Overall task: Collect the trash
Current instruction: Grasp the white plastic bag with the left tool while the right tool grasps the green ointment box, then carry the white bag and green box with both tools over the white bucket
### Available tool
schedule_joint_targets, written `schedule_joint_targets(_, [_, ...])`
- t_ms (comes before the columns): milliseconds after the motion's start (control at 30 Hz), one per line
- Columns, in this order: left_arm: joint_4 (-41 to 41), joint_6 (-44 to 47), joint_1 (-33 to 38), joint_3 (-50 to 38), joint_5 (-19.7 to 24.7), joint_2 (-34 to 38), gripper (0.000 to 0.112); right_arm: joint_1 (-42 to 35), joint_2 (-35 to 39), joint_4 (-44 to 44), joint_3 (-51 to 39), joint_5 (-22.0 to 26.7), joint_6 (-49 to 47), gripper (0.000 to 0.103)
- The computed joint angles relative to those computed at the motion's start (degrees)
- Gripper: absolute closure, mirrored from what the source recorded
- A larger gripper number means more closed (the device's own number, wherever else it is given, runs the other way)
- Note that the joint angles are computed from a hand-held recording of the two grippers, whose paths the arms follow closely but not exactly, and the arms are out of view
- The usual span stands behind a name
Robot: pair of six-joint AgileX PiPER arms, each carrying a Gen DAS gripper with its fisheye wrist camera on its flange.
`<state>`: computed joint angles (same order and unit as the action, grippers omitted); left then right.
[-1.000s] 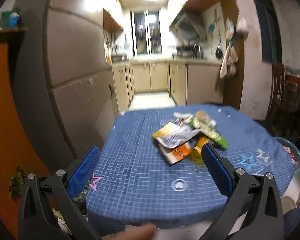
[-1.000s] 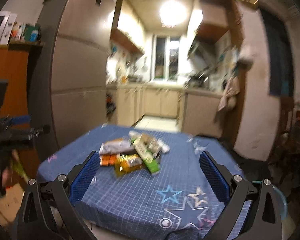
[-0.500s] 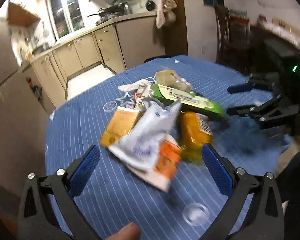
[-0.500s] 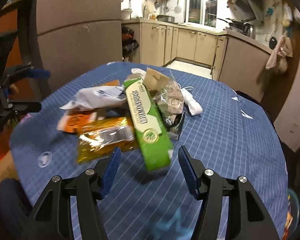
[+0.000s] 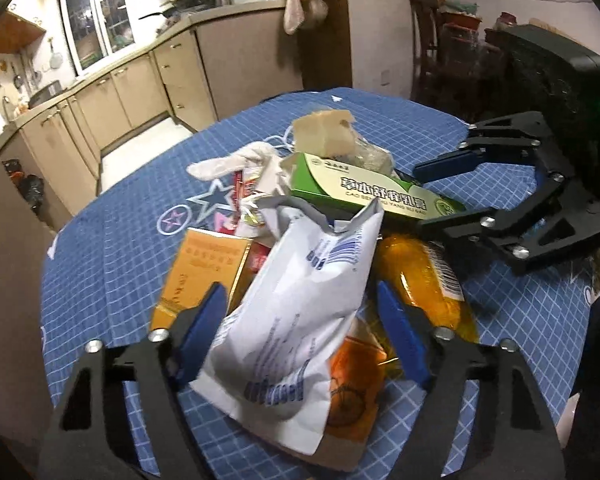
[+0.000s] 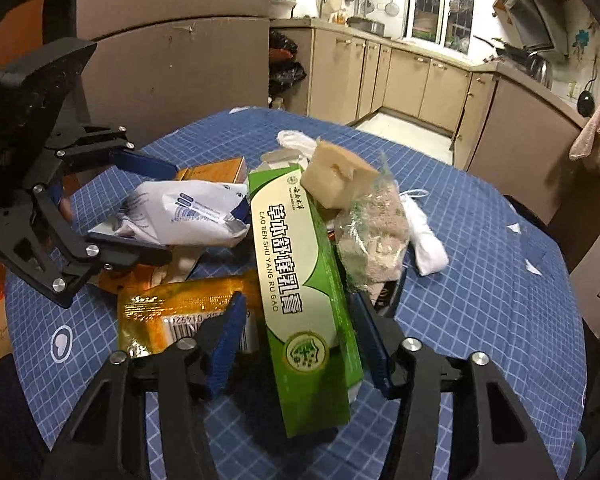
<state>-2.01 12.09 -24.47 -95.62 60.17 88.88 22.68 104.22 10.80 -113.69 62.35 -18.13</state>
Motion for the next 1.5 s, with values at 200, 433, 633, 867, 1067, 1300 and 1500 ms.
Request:
schedule_joint_targets(200, [-2.1, 0.7, 0.9, 0.4, -1.2, 1.2, 0.055, -0.4, 2.7, 0.3, -3.0, 2.2, 0.2, 0.055])
schedule_joint_targets(433, [-4.5, 0.6, 2.5, 1.8, -2.3, 0.8, 0.068, 0.8, 5.5, -1.7, -5.9, 2.6, 1.6, 0.062])
schedule_joint_targets(633, [1.3, -7.2, -0.1, 6.7, -7.3, -2.9, 0.074, 1.8, -1.1, -2.5, 5.1, -6.1, 4.8, 0.067])
schedule_joint_targets(867, [17.1, -26.7, -6.3, 12.0, -12.1, -10.1, 0.075, 4.3, -12.7, -9.3, 18.8, -17.9, 15.8, 0.067])
schedule_joint_targets(1067, [36.0, -48.2, -15.6, 12.4, -9.0, -13.1, 0.075, 9.8, -22.3, -31.4, 25.6, -22.6, 39.3, 0.067])
schedule_joint_targets(1300, [55.2, -66.7, -30.5, 9.4, 1.4, -12.6, 0.075, 12.6, -28.9, -46.0, 26.7, -16.6, 51.9, 0.067])
schedule_joint_targets(1500, [58.3, -67.9, -34.8, 3.4, 2.9, -9.8, 0.075, 14.1, -34.3, -50.6, 28.2, -10.8, 54.7, 0.067])
